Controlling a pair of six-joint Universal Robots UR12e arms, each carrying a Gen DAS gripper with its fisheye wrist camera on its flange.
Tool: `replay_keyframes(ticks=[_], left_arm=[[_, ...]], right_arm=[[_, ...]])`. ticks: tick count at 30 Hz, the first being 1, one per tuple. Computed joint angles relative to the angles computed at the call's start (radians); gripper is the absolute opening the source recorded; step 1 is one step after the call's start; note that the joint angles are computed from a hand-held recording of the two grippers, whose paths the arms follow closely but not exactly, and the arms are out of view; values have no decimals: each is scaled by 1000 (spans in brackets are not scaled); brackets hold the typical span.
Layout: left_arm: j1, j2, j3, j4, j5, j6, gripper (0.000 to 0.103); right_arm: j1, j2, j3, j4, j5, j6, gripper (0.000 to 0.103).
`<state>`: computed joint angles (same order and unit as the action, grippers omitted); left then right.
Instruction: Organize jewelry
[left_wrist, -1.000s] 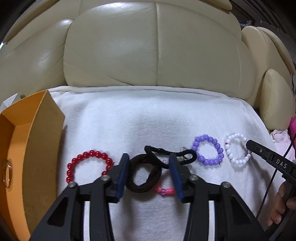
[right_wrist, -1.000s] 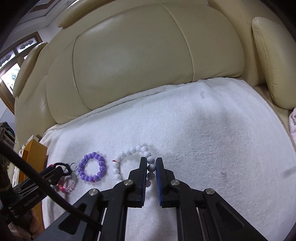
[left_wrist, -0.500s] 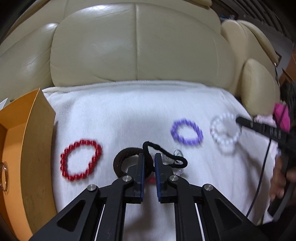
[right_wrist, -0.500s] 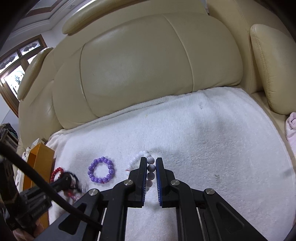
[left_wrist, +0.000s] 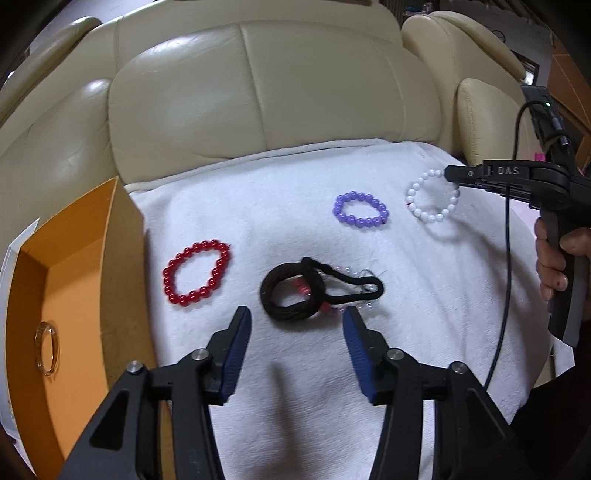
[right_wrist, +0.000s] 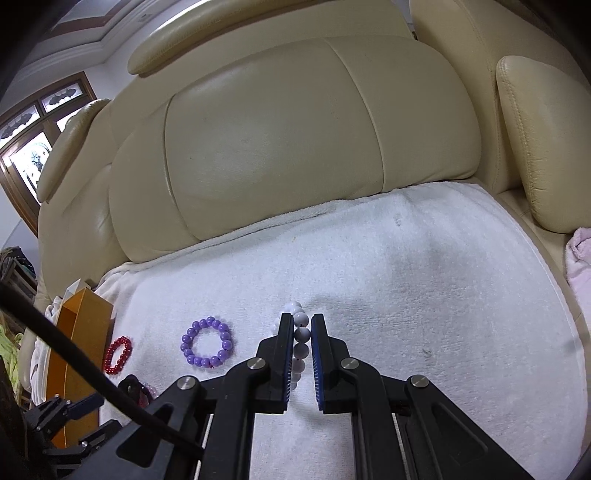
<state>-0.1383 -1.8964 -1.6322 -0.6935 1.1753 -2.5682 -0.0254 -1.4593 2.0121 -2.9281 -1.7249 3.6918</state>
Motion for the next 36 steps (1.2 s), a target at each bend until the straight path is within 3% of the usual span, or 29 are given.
replay_keyframes(ticks=[9, 17, 19, 21, 22, 23, 25, 31, 36], left_arm=[[-30, -56, 51, 3, 77, -79, 58], [-17, -48, 49, 46, -36, -122, 58], [-22, -55, 59, 35, -31, -123, 58], [-29, -73, 81, 8, -20, -133, 42], [-31, -79, 91, -16, -24, -133, 27], [-32, -83, 97, -32, -28, -135, 17], [-38, -87, 101, -38, -23, -128, 10], [-24, -67, 86, -6, -72, -137, 6], [17, -24, 55, 31, -192, -169, 5]], right_arm=[[1, 7, -4, -4, 12, 6, 10], [-5, 1, 4, -1, 18, 11, 10], [-4, 2, 3, 2, 16, 10, 10], [-3, 3, 2, 8, 18, 8, 10], [-3, 4, 2, 9, 18, 6, 10], [-2, 4, 2, 11, 19, 5, 10], [-4, 3, 2, 12, 21, 5, 10], [1, 1, 1, -4, 17, -3, 10], [10, 4, 1, -71, 52, -6, 10]])
